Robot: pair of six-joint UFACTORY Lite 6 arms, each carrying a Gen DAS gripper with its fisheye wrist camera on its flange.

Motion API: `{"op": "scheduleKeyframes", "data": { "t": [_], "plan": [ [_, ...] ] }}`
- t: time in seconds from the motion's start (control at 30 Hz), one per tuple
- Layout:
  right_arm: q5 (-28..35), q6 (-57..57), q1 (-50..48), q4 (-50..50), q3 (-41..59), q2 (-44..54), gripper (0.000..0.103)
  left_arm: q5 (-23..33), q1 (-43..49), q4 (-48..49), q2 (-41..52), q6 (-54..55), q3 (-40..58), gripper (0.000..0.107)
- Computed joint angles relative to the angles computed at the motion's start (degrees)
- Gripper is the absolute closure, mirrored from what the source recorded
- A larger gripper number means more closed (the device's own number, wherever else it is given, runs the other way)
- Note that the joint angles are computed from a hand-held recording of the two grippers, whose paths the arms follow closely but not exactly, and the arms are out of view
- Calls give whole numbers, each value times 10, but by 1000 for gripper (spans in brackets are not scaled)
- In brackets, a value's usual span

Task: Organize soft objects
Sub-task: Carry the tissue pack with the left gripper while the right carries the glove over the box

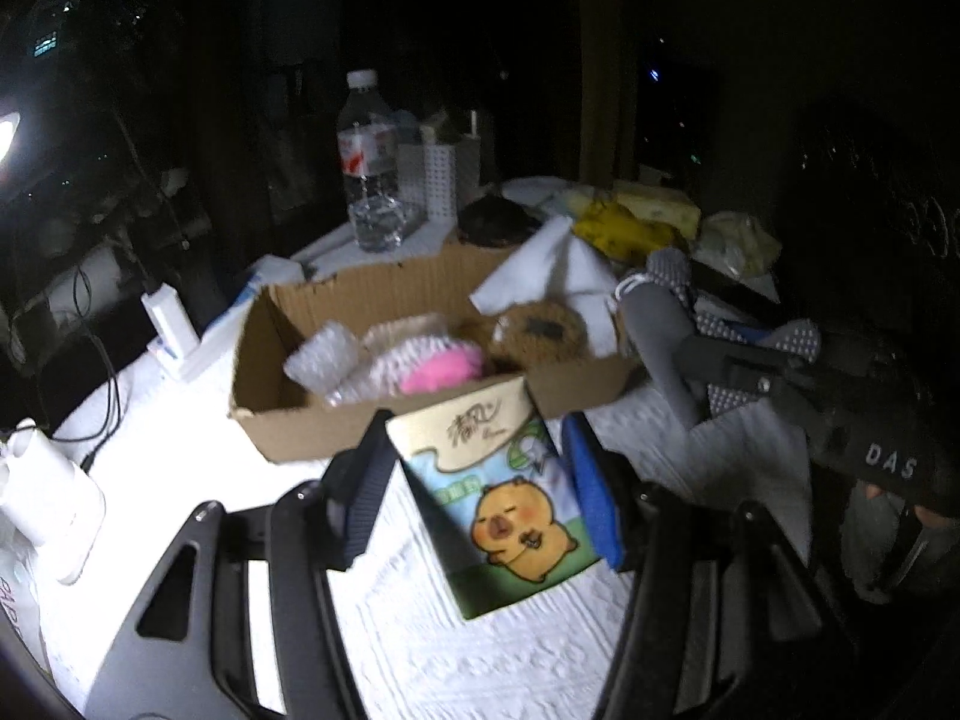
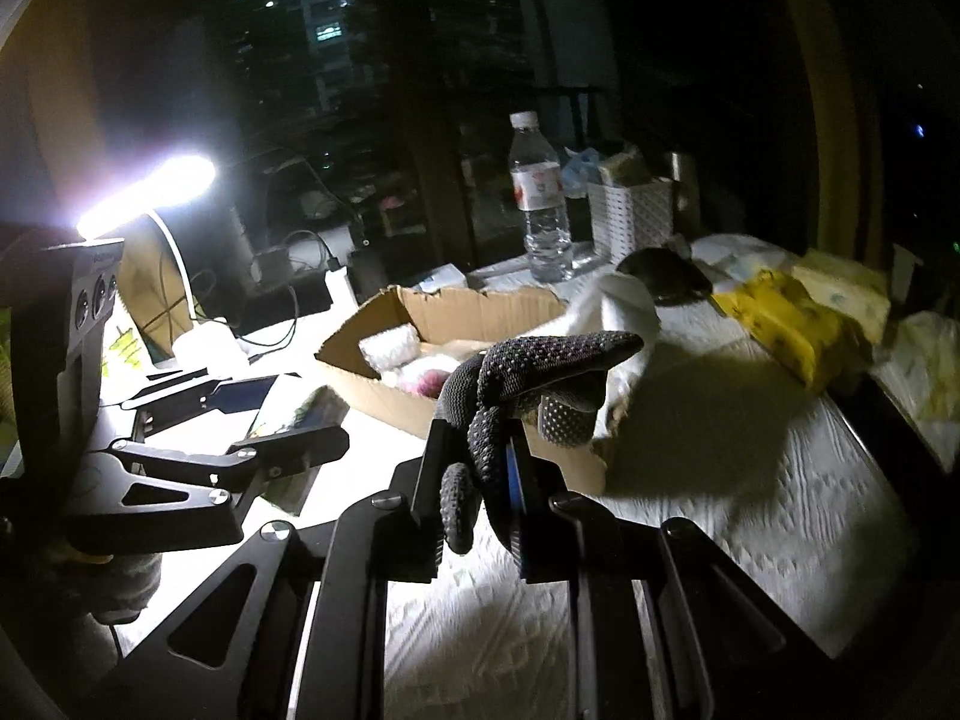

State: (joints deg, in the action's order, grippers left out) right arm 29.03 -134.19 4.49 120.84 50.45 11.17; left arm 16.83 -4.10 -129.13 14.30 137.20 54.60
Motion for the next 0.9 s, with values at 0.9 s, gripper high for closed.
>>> {"op": "scheduleKeyframes", "data": {
  "t": [0.9],
  "plan": [
    [-56, 118, 39, -89, 247, 171, 85, 4, 40, 121, 165, -128, 237, 50]
  ]
}}
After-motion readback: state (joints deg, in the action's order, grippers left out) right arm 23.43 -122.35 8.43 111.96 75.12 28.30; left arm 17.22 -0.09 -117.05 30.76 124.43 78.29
